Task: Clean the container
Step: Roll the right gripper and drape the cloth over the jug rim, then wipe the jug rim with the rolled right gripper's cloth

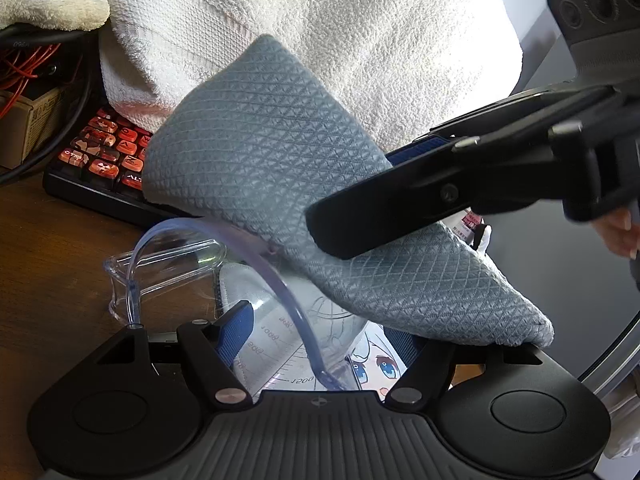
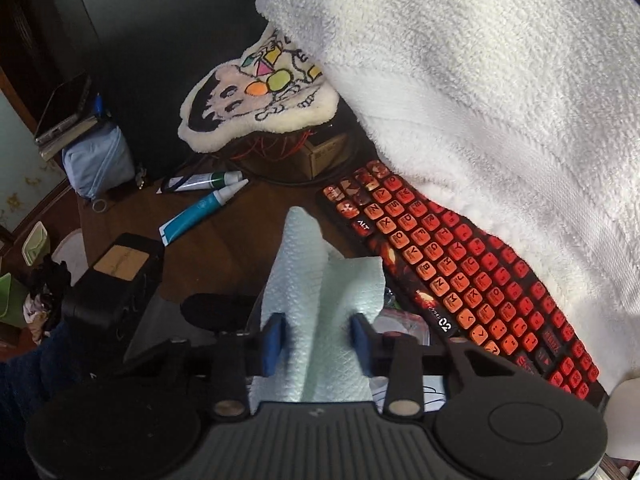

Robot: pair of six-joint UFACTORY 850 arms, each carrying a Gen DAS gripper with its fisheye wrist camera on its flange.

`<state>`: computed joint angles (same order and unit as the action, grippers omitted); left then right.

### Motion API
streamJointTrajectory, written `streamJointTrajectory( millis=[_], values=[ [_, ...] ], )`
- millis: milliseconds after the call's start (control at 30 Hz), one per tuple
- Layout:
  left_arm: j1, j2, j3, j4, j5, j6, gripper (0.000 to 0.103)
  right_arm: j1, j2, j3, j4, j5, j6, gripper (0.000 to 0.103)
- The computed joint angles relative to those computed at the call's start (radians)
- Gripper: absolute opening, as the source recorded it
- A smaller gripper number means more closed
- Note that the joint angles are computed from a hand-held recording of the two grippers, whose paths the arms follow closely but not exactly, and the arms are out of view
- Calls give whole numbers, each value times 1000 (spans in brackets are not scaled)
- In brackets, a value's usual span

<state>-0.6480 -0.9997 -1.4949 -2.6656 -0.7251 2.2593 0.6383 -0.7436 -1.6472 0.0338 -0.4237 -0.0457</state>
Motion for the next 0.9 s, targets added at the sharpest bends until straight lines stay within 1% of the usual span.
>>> streamJointTrajectory(
  millis=[100,167,267,500,567,700,733,867,900],
  values=[
    [1,1,5,-1,-3,4,71,7,6,22,-29,36,14,28],
    [4,0,8,2,-7,4,71,3,8,29,-9,45,10,28],
    [-2,-2,-8,1,7,0,71,3,20,46,2,62,17,28],
    [-6,1,-12,-1,14,-1,71,19,30,94,-181,153,62,27],
    [-6,1,-13,-2,16,0,71,23,35,101,-230,157,89,27],
    [-6,1,-15,-2,17,-2,71,22,37,98,-254,144,75,23],
    [-6,1,-16,-3,17,-3,71,24,35,97,-289,141,114,23],
    [-9,1,-19,-7,22,-1,71,18,35,102,-522,132,367,22],
    [-10,1,-19,-7,23,-1,71,14,34,104,-551,136,412,22]
  ],
)
